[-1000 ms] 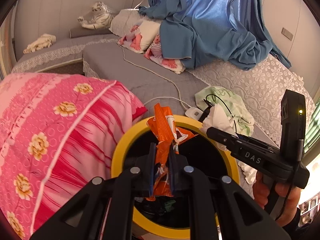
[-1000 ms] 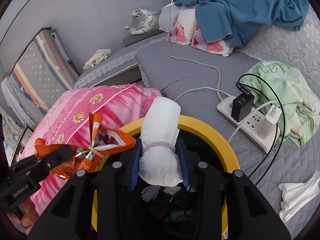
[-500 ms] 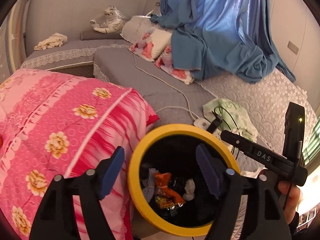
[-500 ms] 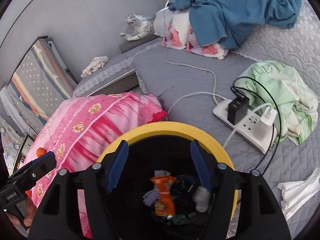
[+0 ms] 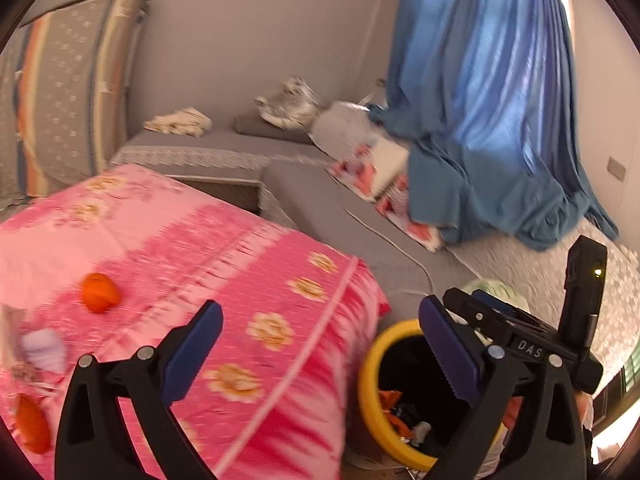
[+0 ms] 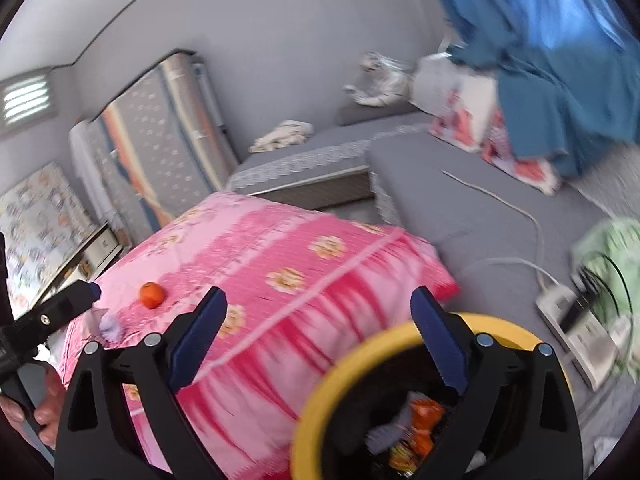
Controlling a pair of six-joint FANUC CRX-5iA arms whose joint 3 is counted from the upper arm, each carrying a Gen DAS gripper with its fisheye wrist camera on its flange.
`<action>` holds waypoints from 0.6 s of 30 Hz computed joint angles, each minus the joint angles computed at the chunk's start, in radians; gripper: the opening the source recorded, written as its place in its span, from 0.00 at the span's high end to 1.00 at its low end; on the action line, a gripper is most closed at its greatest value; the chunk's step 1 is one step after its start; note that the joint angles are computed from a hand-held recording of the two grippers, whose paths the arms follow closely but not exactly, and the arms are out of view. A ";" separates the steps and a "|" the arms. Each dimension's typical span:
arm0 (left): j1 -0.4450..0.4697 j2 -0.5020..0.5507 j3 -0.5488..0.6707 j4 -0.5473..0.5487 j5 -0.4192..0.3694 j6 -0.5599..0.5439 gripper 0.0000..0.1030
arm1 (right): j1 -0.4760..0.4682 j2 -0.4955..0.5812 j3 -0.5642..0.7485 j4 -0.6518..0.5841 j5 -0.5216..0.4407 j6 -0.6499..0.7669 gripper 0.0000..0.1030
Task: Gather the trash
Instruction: 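Move both open tools back over the bed toward the oranges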
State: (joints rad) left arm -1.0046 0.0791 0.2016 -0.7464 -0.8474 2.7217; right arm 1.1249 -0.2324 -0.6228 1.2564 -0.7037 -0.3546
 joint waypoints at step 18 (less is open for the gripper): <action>-0.112 -0.268 -0.233 -0.212 -0.386 0.249 0.08 | 0.019 0.375 0.392 -0.170 0.219 0.385 0.10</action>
State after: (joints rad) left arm -1.1169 -0.1891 -0.0313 -0.9579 -1.2329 2.9708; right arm 1.1444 0.1428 -0.2310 1.0868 -0.4843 0.0309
